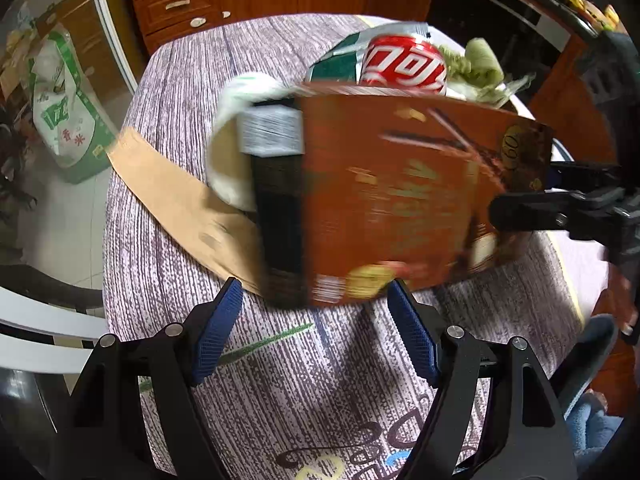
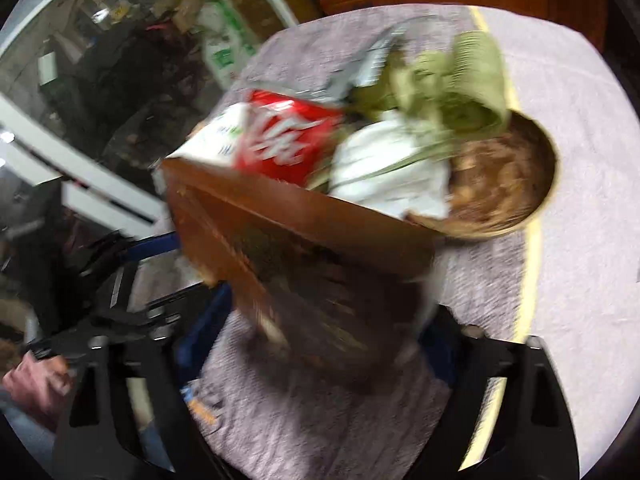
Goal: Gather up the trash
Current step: 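Grasp the brown Pocky box with the right tool while the left tool grasps the white paper cup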
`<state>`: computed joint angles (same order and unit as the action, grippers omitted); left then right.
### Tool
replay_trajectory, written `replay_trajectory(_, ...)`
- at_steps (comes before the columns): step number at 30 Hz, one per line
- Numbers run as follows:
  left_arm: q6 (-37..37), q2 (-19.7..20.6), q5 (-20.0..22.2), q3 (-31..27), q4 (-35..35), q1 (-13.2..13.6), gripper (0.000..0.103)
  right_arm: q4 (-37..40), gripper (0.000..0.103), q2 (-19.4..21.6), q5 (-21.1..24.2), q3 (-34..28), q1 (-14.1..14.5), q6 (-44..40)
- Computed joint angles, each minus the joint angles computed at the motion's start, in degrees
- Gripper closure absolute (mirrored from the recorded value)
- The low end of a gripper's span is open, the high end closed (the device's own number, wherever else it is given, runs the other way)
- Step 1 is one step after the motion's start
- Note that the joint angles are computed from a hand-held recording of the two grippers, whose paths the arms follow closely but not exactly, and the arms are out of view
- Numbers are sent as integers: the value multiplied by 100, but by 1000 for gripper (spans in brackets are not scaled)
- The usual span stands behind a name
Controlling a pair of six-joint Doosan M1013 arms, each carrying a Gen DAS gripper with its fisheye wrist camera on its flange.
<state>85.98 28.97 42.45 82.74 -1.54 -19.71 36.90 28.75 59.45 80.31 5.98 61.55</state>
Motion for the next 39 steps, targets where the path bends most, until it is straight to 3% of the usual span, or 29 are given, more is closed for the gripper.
replay_trajectory(5,-118,34,2,52,35,38,27,53,53,-246,93,163,100,-567)
replay_trajectory(8,6,14,-92,96,-50,50,27,126,53,-343,151,218,129,-774)
replay_trajectory(13,199,-23,-192,137,-40,-28,27,-136,52,-419,-144,307,342,-867)
replay_trajectory(14,178,-35,-213,143,-13,-45,27,-231,59,-435,-211,326,402,-818)
replay_trajectory(15,195,-51,-227,153,-42,-47,27,-289,76,-455,-293,347,443,-815)
replay_trajectory(17,141,-118,-319,208,-32,-41,27,-469,82,-540,-444,396,513,-732)
replay_trajectory(25,-349,-456,-732,473,173,169,27,-263,82,-889,-605,487,348,-500)
replay_trajectory(34,-832,-81,-545,-77,852,249,27,-147,82,-1019,-1071,525,160,-43)
replay_trajectory(39,-548,133,-452,-366,666,295,31,-282,82,-966,-1092,428,141,203)
